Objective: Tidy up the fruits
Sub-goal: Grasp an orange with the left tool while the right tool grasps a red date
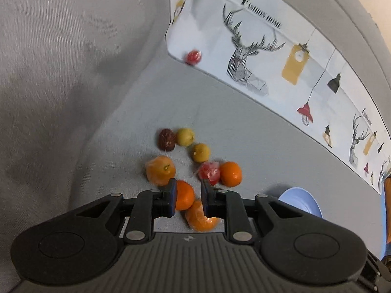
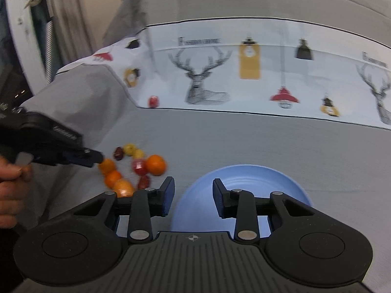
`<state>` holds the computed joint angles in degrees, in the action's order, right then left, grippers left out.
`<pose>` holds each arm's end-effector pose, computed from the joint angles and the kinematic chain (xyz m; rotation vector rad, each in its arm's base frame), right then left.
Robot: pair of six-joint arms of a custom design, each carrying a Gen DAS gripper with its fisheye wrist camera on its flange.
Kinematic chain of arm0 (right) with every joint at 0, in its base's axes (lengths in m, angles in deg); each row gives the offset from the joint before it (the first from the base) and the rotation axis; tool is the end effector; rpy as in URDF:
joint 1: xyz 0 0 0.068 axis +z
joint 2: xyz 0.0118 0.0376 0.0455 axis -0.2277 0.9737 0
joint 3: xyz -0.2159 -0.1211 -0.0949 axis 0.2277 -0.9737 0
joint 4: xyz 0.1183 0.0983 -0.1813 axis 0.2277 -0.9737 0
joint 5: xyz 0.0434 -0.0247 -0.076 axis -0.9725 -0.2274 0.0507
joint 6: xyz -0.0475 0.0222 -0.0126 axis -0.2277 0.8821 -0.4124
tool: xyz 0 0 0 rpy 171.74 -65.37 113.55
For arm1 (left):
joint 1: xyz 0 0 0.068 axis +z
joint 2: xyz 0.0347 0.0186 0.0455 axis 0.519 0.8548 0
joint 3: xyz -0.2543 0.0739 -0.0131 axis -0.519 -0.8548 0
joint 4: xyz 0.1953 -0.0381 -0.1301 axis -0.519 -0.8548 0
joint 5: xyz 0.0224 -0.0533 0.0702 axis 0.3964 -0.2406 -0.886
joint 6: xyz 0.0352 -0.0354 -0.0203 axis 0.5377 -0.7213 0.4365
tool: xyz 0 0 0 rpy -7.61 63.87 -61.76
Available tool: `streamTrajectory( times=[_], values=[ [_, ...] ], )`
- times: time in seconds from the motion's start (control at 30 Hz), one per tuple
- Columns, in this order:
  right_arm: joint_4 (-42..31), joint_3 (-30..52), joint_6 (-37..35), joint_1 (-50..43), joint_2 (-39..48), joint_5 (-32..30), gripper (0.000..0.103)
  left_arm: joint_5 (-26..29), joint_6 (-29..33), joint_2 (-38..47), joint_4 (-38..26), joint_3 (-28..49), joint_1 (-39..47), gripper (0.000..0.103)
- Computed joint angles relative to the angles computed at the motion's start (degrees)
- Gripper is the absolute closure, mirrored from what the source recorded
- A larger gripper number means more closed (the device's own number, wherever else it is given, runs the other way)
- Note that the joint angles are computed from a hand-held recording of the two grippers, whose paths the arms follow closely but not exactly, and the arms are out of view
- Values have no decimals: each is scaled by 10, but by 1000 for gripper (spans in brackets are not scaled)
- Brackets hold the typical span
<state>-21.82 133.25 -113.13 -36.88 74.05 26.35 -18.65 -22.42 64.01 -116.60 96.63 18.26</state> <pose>0.1437 -0.0385 0.2576 -0.3789 2.2643 0.4054 0.1794 -0.0421 0.2375 -0.5131 2.5421 -0.3483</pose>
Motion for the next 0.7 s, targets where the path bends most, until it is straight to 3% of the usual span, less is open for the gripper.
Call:
streamTrajectory(
  times=[0.23,0.5,0.7],
  values=[
    [75,-29,97,131,20,53,67,8,-17,53,11,-2,5,64],
    [169,-55,200,277,69,127,67,15,-17,103,44,-5,14,59],
    [227,-58,244,328,127,161,66,17,-1,114,53,-4,17,57]
  ],
)
